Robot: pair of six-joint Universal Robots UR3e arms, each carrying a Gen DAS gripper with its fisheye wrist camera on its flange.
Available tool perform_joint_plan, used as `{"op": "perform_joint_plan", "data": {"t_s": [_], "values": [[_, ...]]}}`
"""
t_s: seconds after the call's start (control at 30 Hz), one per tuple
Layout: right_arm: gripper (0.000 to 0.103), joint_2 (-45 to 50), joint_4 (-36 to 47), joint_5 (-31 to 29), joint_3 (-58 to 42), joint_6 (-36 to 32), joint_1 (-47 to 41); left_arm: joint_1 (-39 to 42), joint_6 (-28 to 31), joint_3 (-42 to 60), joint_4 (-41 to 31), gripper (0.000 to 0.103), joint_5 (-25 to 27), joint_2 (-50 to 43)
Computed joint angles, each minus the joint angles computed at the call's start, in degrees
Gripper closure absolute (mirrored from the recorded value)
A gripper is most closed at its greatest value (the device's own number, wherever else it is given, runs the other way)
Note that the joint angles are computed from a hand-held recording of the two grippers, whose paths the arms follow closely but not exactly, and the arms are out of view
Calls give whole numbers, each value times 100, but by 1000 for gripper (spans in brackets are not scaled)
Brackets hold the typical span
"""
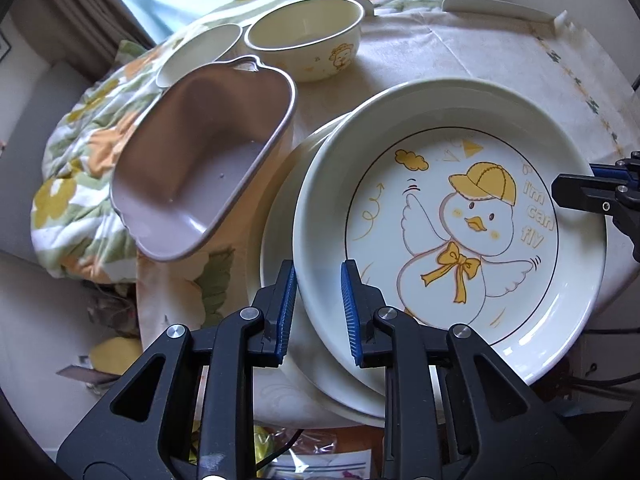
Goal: Organize plates and bowls
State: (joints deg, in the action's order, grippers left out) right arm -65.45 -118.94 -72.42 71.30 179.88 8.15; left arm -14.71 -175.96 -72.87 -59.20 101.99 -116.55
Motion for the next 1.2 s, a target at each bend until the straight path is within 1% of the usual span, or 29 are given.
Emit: {"op": "perform_joint_plan", "data": {"t_s": [0.1,0.17,0.27,0.43,0.5,0.83,0.93,1.03,1.2], "values": [[90,172,146,-200,-283,-95,141,-61,-7,53,-21,84,229,-56],[90,339,289,-430,-553,-163,289,-40,-23,73,-53,84,245,-63],[90,397,268,-492,-615,-203,302,-45,-59,66,-96,84,282,-46],[89,556,527,-747,-948,-361,438,-166,-43,7,-95,84,539,12],[88,598,560,-804,-1001,-370,478,-169,-51,-11,-88,84,548,30],[88,633,549,-896,-1055,-415,529,-184,-143,-49,-102,84,593,76],[88,631,552,-902,-1056,-411,527,-199,-188,-37,-112,84,678,73],[88,617,543,-848,-1035,-414,514,-127,-250,-55,-142,84,540,126],[88,622,563,-798,-1051,-418,484,-110,-317,62,-291,84,502,103]]}}
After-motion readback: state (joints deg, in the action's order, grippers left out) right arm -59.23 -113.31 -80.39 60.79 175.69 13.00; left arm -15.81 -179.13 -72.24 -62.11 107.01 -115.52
